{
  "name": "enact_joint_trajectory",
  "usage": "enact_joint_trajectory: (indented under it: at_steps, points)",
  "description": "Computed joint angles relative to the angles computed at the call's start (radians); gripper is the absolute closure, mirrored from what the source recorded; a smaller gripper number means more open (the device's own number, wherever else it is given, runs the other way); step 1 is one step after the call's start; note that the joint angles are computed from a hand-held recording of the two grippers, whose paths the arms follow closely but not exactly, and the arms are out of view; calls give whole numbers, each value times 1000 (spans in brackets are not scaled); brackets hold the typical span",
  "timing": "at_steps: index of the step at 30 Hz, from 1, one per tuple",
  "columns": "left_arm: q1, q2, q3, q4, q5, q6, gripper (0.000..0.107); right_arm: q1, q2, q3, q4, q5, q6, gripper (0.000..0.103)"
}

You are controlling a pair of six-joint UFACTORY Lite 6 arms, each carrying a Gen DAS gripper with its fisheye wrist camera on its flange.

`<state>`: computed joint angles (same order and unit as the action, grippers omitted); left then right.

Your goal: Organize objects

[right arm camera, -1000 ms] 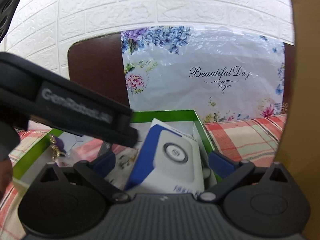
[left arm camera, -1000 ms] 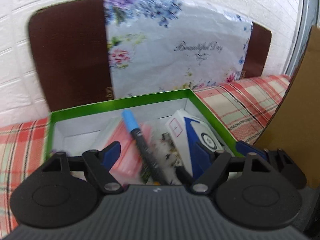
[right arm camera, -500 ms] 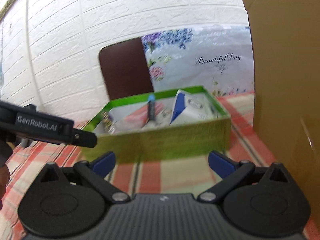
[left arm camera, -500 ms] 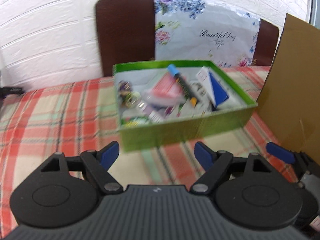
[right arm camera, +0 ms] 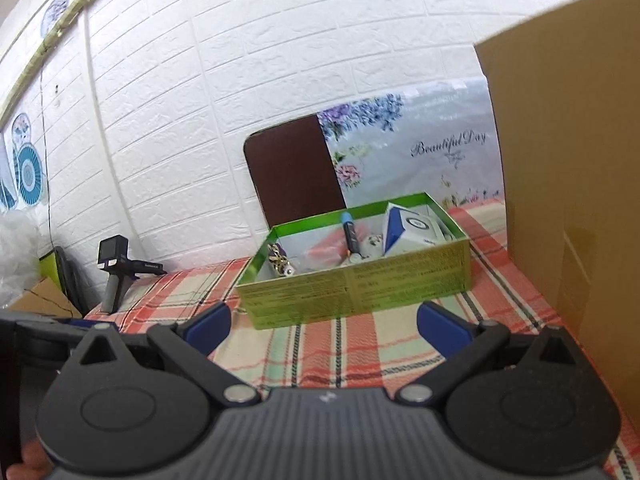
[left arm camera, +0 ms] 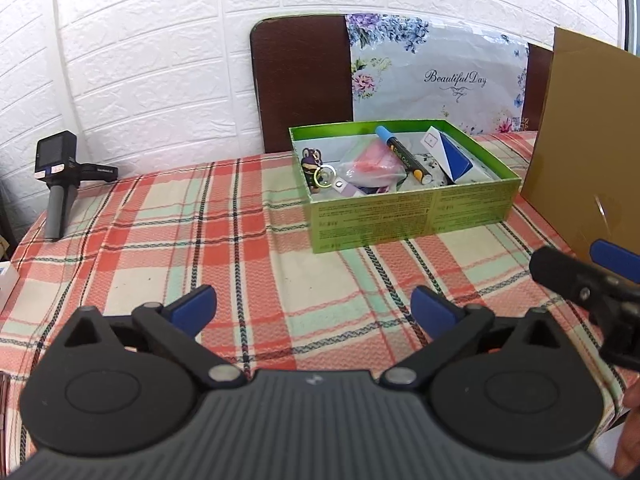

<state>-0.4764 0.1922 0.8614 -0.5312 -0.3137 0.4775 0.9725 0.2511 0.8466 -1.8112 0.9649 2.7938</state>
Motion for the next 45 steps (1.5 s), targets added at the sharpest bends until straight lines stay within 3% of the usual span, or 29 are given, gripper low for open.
enact_joint_trajectory:
  at_steps: [4, 8, 13, 24, 38, 45]
  points:
    - [12, 2, -5, 12, 0, -42, 4, 17, 28, 50, 75, -2, -88, 0]
    - [22, 5, -15, -35, 0, 6, 4, -1, 36, 57, 69, -38, -33, 0]
    - [15, 10, -42, -105, -70, 66, 4, -20, 69, 82, 54, -90, -16, 0]
    - [-34, 42, -14, -322, -143, 272, 4, -25, 47, 62, 15, -62, 19, 0]
    - [-61, 65, 0, -366, -161, 322, 4, -53, 87, 54, -27, -62, 64, 0]
    - [-97, 82, 10, -479, -207, 432, 4, -56, 92, 40, -27, -61, 94, 0]
